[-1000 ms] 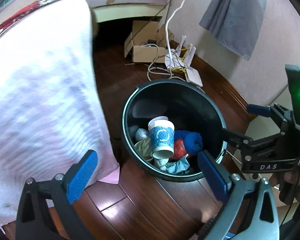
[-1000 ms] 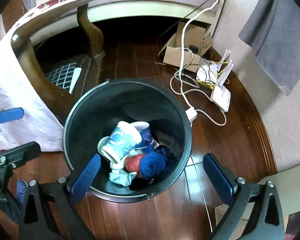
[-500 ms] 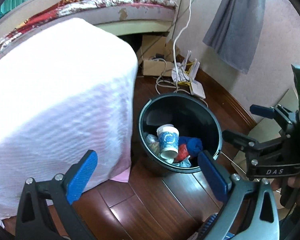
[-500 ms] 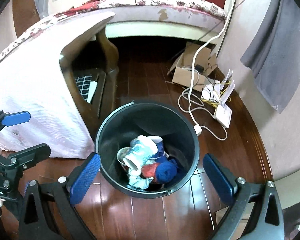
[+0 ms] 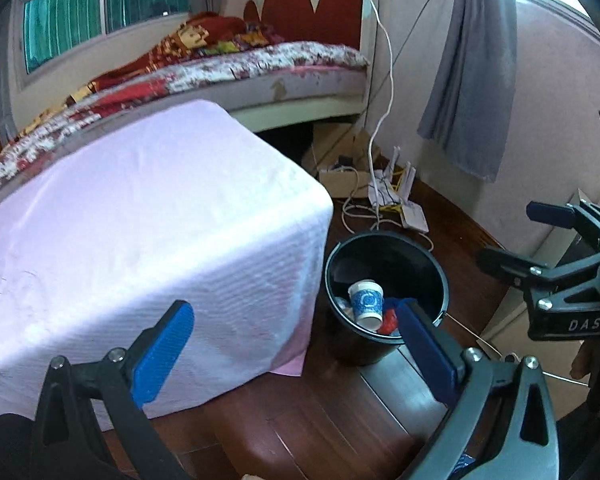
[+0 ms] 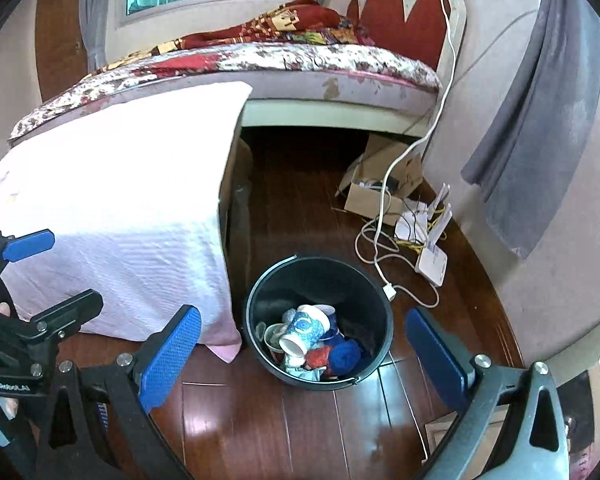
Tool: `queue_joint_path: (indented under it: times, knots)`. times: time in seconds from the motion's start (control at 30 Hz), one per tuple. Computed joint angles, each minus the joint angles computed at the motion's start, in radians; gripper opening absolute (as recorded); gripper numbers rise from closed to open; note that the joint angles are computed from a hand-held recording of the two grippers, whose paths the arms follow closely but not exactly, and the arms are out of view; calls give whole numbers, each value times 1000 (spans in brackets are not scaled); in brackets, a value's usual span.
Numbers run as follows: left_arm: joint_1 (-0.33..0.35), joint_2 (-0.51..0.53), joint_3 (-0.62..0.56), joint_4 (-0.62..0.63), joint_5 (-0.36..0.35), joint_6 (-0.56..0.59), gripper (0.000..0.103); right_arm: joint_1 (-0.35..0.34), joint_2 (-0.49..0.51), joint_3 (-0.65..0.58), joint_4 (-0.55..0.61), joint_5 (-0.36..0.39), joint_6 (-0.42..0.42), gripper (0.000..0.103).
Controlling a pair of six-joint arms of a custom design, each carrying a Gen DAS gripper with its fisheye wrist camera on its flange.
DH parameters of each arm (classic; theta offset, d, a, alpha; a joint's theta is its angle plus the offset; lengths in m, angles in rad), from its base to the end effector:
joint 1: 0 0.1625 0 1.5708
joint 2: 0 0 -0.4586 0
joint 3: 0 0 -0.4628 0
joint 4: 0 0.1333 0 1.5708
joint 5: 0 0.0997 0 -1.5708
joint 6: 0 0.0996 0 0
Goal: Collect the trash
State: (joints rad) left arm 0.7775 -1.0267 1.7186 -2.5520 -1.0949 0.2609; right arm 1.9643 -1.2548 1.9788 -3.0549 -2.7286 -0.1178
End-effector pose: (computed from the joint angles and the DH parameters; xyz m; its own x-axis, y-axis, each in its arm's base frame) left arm -0.3837 -0.6288 0.2032 -0.5162 0.6969 -0.4978 0.8448 0.5098 -0.1624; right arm 0.2647 -0.5279 0.3316 -0.5757 0.3473 0.7402 -0.3480 0.7151 -0.6062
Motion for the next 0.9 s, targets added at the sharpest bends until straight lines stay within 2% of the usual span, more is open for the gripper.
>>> queue_joint_path:
  times: [0.43,0.9]
  knots:
    - [-22,-98,28,-56,27,14,102,139,55,-86,20,-74,27,103]
    - [-47,-182,59,-95,-19,40,102,267,81,-104,-30,-195,60,103]
